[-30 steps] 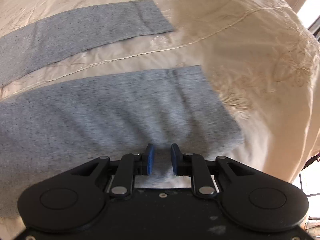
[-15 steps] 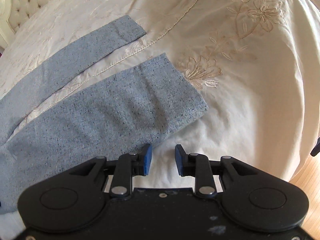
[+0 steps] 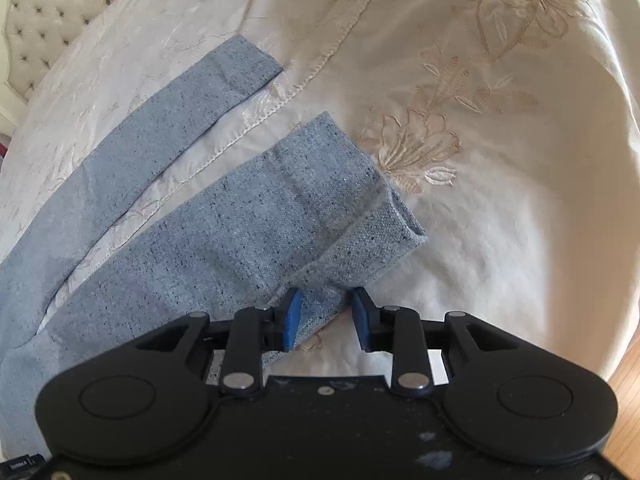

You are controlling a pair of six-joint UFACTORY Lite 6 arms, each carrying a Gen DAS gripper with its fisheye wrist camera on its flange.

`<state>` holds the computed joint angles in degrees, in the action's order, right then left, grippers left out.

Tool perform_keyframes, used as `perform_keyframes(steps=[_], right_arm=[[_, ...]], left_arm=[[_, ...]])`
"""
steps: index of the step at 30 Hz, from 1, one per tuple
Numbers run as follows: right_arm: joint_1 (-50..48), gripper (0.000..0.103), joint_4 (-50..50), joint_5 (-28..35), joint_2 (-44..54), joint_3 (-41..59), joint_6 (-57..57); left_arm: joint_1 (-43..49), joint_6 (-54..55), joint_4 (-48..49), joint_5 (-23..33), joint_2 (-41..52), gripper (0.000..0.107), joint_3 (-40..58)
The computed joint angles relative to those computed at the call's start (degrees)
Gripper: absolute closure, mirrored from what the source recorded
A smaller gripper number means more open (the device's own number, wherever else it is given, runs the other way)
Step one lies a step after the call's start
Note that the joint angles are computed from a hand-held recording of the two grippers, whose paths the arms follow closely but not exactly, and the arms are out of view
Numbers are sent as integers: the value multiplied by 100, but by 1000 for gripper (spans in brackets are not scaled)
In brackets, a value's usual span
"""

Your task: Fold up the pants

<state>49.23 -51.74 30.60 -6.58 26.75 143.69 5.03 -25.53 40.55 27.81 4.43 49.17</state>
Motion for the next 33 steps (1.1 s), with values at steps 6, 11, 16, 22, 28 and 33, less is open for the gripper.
perform_keyframes(steps=[6,11,16,22,28,33], right_arm=[[-204,69,-171,-231,286,67,309],[-639,98,-401,-479,541,352,238],[-66,99,222,769,193,1012,-869],[620,99,742,2153,-299,1594,-1426],[657,99,1929,1999,-45,1464,-1653],[543,99,2279,1950,706,1894,-1991]], left_arm=[[160,530,-372,-24,-137,46,-17],[397,1203,-785,-44,-366,46,45],[956,2578,-1875,-28,-611,46,306],[1862,4161,-3194,46,-207,46,991],[2505,5205,-4143,287,477,46,1660],[2790,5882,-4676,618,953,46,2054]])
